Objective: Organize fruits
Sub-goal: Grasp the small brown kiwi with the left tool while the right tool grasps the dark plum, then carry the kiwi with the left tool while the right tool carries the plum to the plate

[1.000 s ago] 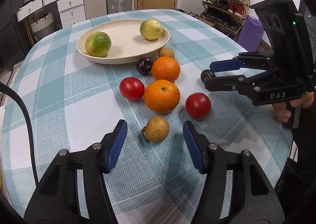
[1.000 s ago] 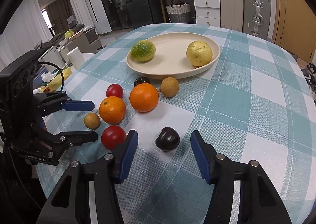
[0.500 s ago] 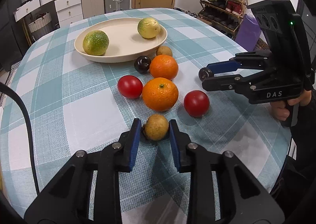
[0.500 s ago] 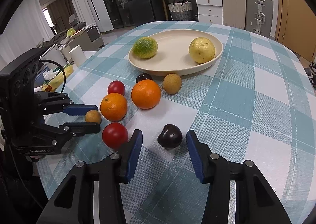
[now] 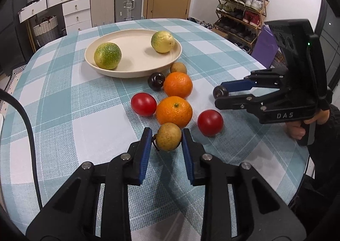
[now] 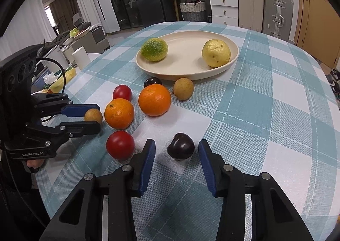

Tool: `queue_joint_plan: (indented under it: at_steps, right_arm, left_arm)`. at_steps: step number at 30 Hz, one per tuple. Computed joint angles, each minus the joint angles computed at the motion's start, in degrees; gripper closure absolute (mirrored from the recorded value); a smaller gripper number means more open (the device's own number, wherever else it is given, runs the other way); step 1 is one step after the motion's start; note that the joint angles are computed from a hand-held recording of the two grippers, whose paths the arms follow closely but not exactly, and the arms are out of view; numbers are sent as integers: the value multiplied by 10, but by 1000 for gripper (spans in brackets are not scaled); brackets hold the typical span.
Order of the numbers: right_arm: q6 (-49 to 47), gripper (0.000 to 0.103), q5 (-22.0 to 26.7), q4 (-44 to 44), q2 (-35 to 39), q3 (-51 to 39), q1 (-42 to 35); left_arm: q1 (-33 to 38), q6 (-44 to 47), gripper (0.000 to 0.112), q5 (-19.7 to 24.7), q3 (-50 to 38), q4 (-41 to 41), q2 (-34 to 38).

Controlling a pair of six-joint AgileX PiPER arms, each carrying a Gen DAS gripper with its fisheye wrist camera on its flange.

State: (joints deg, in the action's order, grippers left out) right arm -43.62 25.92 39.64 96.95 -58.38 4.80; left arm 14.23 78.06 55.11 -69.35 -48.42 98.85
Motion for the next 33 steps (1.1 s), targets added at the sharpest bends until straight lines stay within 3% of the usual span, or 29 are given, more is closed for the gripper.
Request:
queue_joint_plan:
  at_steps: [3, 7, 20, 33]
  right_arm:
    - [25, 71, -17, -32, -1, 3, 10]
    - [39, 77, -26, -45, -2, 4, 11]
    - [-10, 77, -30, 11, -21, 14, 3]
    - [-36, 77, -46, 64, -43, -11, 7]
  left_arm:
    - [2, 3, 87, 0, 2, -8, -3]
    - [4, 3, 87, 3, 2, -16, -5]
    - [19, 2, 87, 3, -7, -44, -6]
    - [9, -34, 87, -6, -77, -65, 27]
